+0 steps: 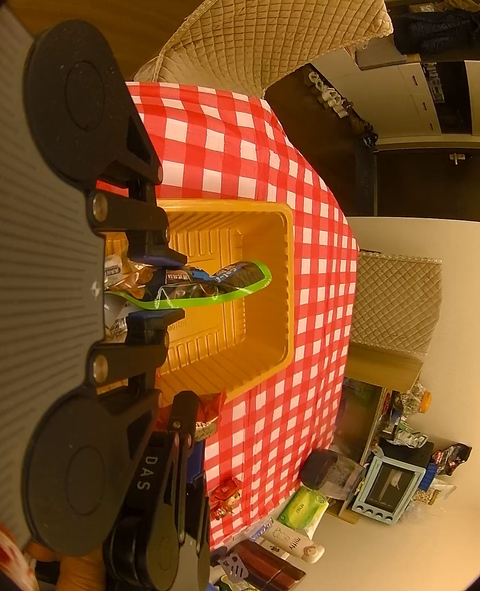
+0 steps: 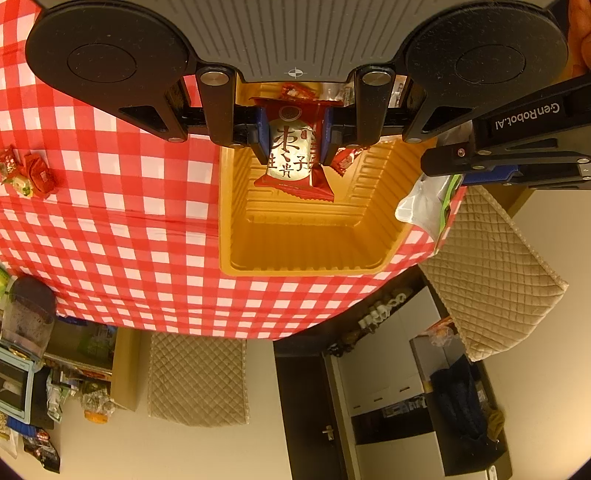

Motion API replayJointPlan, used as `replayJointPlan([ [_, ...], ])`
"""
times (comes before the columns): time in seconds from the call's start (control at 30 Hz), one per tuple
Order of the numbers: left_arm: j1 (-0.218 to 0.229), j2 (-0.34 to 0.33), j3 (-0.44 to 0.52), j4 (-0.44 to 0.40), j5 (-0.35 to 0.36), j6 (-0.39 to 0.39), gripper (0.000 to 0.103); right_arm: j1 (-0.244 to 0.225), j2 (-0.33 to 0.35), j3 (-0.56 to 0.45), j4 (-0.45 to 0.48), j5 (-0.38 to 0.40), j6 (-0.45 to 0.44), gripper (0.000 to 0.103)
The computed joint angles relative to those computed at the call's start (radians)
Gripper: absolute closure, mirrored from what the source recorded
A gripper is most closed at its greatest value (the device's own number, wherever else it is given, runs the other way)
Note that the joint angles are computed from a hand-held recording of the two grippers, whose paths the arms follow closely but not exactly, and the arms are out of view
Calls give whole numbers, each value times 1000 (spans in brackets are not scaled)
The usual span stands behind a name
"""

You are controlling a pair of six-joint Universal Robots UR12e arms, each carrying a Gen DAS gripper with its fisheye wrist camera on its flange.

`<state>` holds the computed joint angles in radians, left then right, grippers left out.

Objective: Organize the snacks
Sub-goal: 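Carry the green-edged packet and gold-printed candy in both tools over the orange tray, then open the left tool to drop the packet while the right tool releases its candy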

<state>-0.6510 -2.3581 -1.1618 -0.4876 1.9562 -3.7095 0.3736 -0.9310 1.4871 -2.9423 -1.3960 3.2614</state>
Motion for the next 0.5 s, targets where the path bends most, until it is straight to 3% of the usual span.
replayJointPlan([
  [0.5, 11, -12, 10, -16, 4, 1, 82, 0, 25, -33, 25, 3, 9, 75],
])
